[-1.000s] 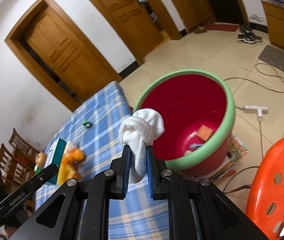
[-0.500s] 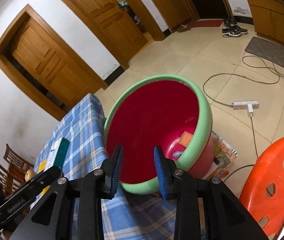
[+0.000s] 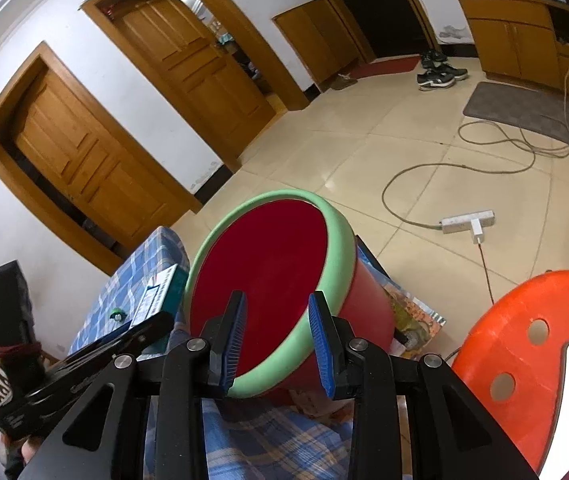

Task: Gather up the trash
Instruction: 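Open the left tool over the red bucket to drop the pill box, then move the left tool to the table and grasp a yellow foam net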

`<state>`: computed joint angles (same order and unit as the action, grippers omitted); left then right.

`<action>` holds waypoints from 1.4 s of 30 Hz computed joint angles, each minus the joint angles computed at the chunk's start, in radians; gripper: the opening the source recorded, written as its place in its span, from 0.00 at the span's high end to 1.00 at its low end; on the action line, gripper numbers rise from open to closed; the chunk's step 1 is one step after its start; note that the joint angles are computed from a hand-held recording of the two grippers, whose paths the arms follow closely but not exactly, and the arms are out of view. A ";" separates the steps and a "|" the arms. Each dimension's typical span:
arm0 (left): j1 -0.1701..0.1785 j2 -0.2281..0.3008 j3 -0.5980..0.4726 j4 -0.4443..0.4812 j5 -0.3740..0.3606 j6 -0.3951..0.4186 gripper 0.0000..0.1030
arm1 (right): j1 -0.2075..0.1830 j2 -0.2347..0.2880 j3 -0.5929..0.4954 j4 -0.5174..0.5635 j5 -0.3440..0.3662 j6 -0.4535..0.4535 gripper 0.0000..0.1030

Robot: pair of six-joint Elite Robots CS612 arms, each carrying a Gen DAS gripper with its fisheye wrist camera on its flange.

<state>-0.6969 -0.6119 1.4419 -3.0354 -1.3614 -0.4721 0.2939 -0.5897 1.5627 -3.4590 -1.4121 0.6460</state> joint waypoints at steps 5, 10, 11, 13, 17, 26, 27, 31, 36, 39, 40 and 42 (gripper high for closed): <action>-0.006 0.002 -0.012 0.033 0.025 0.001 0.40 | -0.002 0.000 0.000 0.004 0.018 0.001 0.68; -0.006 -0.014 0.015 0.020 0.036 -0.022 0.39 | -0.001 -0.001 0.003 -0.001 0.036 -0.007 0.67; -0.006 -0.019 0.023 0.015 0.040 -0.030 0.39 | 0.000 -0.002 0.004 -0.003 0.041 -0.010 0.67; -0.007 -0.030 0.041 0.005 0.047 -0.047 0.39 | 0.000 -0.003 0.005 -0.008 0.048 -0.016 0.67; -0.009 -0.056 0.089 -0.026 0.059 -0.085 0.39 | 0.005 -0.010 0.013 -0.017 0.056 -0.024 0.62; -0.015 -0.121 0.204 -0.081 0.114 -0.157 0.39 | 0.024 -0.033 0.031 -0.007 0.072 -0.059 0.46; -0.015 -0.126 0.213 -0.086 0.120 -0.164 0.39 | 0.027 -0.037 0.034 -0.004 0.075 -0.065 0.45; -0.017 -0.156 0.270 -0.104 0.153 -0.209 0.39 | 0.036 -0.047 0.041 0.004 0.085 -0.086 0.41; -0.015 -0.187 0.338 -0.124 0.198 -0.266 0.39 | 0.050 -0.052 0.042 0.011 0.103 -0.110 0.40; -0.008 -0.204 0.376 -0.127 0.227 -0.302 0.38 | 0.057 -0.051 0.035 0.026 0.112 -0.120 0.40; -0.005 -0.208 0.385 -0.131 0.233 -0.311 0.38 | 0.059 -0.051 0.033 0.029 0.113 -0.122 0.40; 0.001 -0.216 0.406 -0.132 0.248 -0.335 0.38 | 0.063 -0.049 0.029 0.040 0.119 -0.130 0.40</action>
<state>-0.6958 -0.8277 1.8476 -3.1678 -1.1131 -0.8076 0.3573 -0.6386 1.5912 -3.4191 -1.2934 0.5159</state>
